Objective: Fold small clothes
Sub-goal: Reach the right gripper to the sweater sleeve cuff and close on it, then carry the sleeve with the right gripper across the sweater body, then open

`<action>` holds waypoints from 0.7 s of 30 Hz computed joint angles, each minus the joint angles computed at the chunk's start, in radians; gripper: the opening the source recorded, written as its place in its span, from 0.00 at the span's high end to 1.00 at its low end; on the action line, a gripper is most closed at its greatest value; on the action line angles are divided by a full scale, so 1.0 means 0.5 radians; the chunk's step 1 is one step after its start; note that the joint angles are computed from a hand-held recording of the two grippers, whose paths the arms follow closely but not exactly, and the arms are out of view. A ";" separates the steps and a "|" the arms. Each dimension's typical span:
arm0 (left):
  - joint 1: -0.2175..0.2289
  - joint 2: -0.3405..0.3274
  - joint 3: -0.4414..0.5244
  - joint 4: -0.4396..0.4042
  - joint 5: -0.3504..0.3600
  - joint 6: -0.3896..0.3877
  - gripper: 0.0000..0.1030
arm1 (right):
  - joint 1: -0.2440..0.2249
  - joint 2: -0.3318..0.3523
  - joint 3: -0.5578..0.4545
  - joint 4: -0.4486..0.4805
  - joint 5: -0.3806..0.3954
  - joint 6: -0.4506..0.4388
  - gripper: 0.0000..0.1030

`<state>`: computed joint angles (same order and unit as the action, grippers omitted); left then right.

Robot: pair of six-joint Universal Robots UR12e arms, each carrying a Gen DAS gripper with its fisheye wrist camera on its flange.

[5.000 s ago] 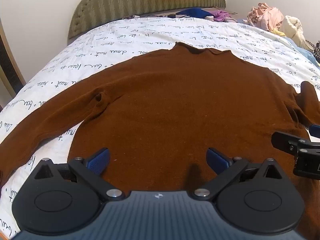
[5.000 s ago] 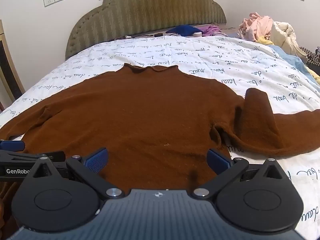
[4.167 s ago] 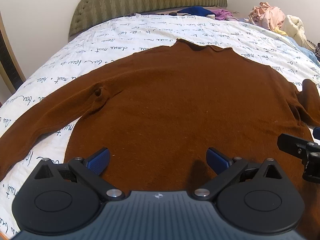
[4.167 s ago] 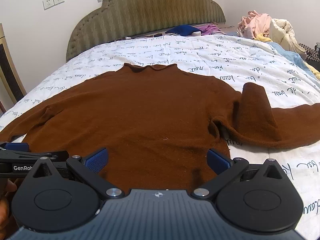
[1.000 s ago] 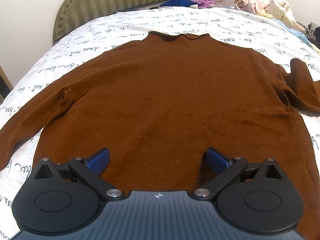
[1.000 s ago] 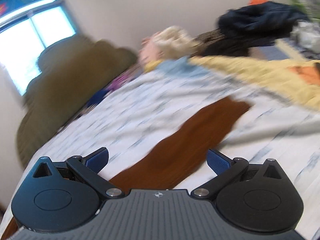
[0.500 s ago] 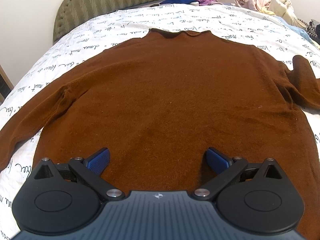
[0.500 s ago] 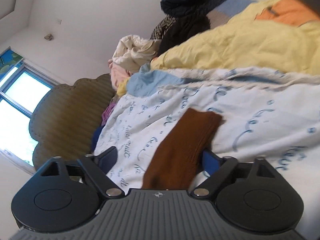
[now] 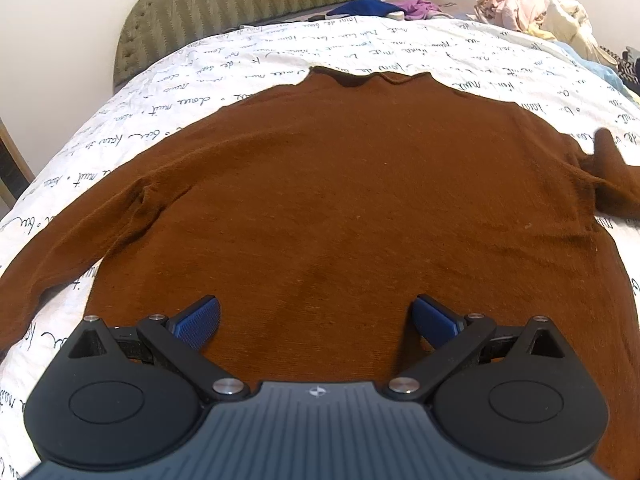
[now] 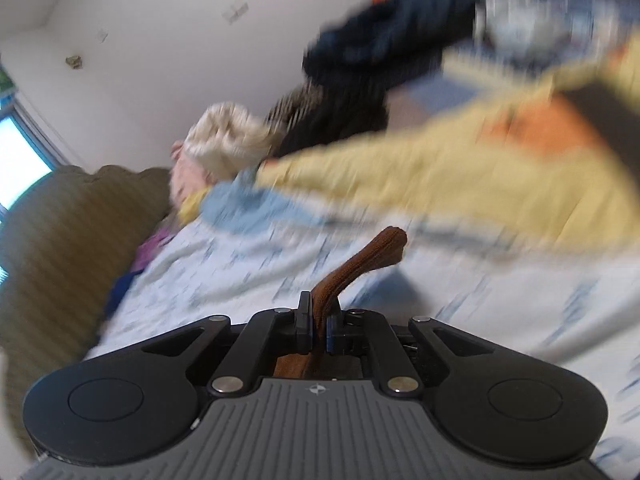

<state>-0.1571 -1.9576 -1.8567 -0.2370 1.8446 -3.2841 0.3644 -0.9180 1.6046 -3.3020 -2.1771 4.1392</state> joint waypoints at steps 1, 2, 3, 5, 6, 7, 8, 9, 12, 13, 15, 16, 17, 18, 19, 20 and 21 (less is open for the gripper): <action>0.005 0.003 -0.004 0.005 -0.002 -0.007 0.00 | 0.023 -0.007 -0.012 0.041 -0.127 -0.056 0.90; 0.009 0.005 -0.008 0.010 -0.005 -0.015 0.00 | 0.043 -0.011 -0.021 0.063 -0.234 -0.107 0.90; 0.013 0.007 -0.010 0.011 -0.008 -0.026 0.00 | 0.064 -0.013 -0.029 0.070 -0.326 -0.159 0.90; 0.020 0.009 -0.012 0.010 -0.017 -0.044 0.00 | 0.101 -0.013 -0.042 0.052 -0.424 -0.290 0.89; 0.024 0.009 -0.013 0.011 -0.019 -0.050 0.00 | 0.120 -0.008 -0.051 0.015 -0.441 -0.379 0.90; 0.026 0.010 -0.014 0.014 -0.018 -0.053 0.00 | 0.144 0.003 -0.069 -0.029 -0.451 -0.490 0.89; 0.027 0.010 -0.017 0.019 -0.015 -0.055 0.00 | 0.165 0.020 -0.096 -0.071 -0.448 -0.602 0.89; 0.028 0.010 -0.018 0.020 -0.009 -0.056 0.00 | 0.187 0.036 -0.123 -0.114 -0.427 -0.719 0.90; 0.031 0.013 -0.022 0.023 0.004 -0.065 0.00 | 0.247 0.068 -0.190 -0.179 -0.311 -0.973 0.89; 0.033 0.014 -0.024 0.026 0.009 -0.068 0.00 | 0.262 0.075 -0.213 -0.163 -0.246 -1.023 0.89; 0.036 0.018 -0.029 0.028 0.019 -0.076 0.00 | 0.290 0.095 -0.270 -0.120 -0.143 -1.092 0.89; 0.038 0.020 -0.033 0.031 0.022 -0.080 0.00 | 0.301 0.108 -0.298 -0.105 -0.091 -1.128 0.89; 0.040 0.022 -0.036 0.036 0.026 -0.083 0.00 | 0.310 0.119 -0.321 -0.090 -0.035 -1.162 0.89; 0.042 0.023 -0.038 0.041 0.030 -0.085 0.00 | 0.323 0.132 -0.350 -0.066 0.008 -1.183 0.89; 0.044 0.024 -0.040 0.043 0.034 -0.088 0.00 | 0.332 0.142 -0.376 -0.037 0.060 -1.201 0.89; 0.046 0.025 -0.041 0.043 0.037 -0.091 0.00 | 0.344 0.154 -0.404 -0.003 0.107 -1.213 0.89; 0.048 0.026 -0.042 0.043 0.036 -0.095 0.00 | 0.352 0.164 -0.427 0.026 0.150 -1.227 0.89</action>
<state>-0.1330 -1.9448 -1.8778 -0.2153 1.8629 -3.3317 0.5404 -0.8360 1.3913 -3.2892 -2.1022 3.5258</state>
